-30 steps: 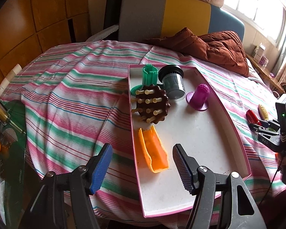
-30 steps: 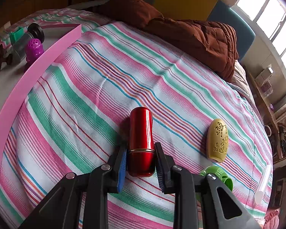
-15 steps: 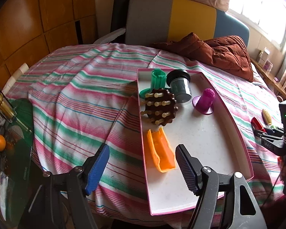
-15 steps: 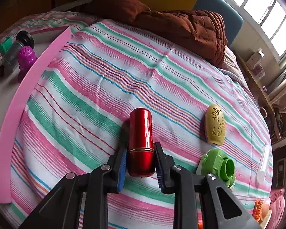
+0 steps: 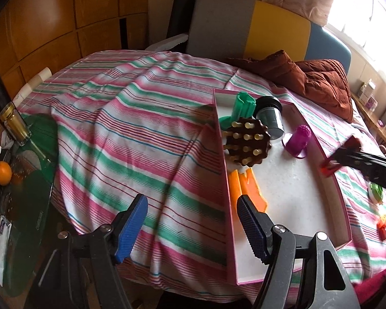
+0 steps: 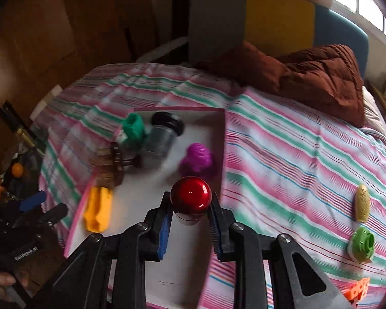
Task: Organize rigid objects
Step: 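Carry the red cylinder into the tray and release it beside the brown roller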
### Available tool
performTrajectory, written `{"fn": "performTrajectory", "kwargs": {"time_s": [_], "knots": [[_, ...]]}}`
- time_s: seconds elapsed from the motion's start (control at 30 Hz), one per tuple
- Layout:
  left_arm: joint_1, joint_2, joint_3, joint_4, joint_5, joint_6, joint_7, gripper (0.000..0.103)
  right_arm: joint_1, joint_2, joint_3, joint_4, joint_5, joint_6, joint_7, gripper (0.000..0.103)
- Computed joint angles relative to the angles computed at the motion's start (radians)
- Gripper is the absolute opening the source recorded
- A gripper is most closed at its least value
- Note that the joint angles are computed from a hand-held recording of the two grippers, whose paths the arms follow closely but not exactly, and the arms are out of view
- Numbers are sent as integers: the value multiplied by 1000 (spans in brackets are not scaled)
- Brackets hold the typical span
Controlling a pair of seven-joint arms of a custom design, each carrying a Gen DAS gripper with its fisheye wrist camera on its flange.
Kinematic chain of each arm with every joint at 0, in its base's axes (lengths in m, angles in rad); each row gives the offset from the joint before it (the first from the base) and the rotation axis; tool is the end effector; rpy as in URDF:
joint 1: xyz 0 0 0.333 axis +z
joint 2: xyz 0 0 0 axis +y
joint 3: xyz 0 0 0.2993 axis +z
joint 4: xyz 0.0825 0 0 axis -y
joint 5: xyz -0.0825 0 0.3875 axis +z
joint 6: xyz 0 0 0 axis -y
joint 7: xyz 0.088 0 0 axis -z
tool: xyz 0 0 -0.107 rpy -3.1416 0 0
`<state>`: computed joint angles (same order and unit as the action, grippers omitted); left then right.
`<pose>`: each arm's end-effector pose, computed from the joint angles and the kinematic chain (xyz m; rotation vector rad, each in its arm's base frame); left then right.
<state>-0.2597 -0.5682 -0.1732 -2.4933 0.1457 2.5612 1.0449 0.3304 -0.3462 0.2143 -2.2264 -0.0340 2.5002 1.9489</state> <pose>0.3925 -0.1916 0.5346 -1.8731 1.8856 -0.7274 0.4272 0.2712 0.5629 -1.9863 1.6275 -0.3861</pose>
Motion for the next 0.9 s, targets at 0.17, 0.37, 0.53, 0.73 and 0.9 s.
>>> {"fn": "performTrajectory", "kwargs": {"time_s": [0.17,0.37,0.53,0.73,0.9], "knots": [[2,-11,10,-13,-5,4,0,75,41,172,20,139,-7,-62,16,26],[1,-14,23,-25,-25,-3,6,75,97,293,-7,252,-47,-117,47,28],[3,-14,25,-28,-34,7,6,76,122,296,-31,244,-6,-132,12,37],[3,-18,19,-32,-34,12,7,78,126,268,-32,193,7,-91,9,38],[7,-21,14,-29,-24,9,0,79,123,240,-23,168,-26,-80,32,38]]}}
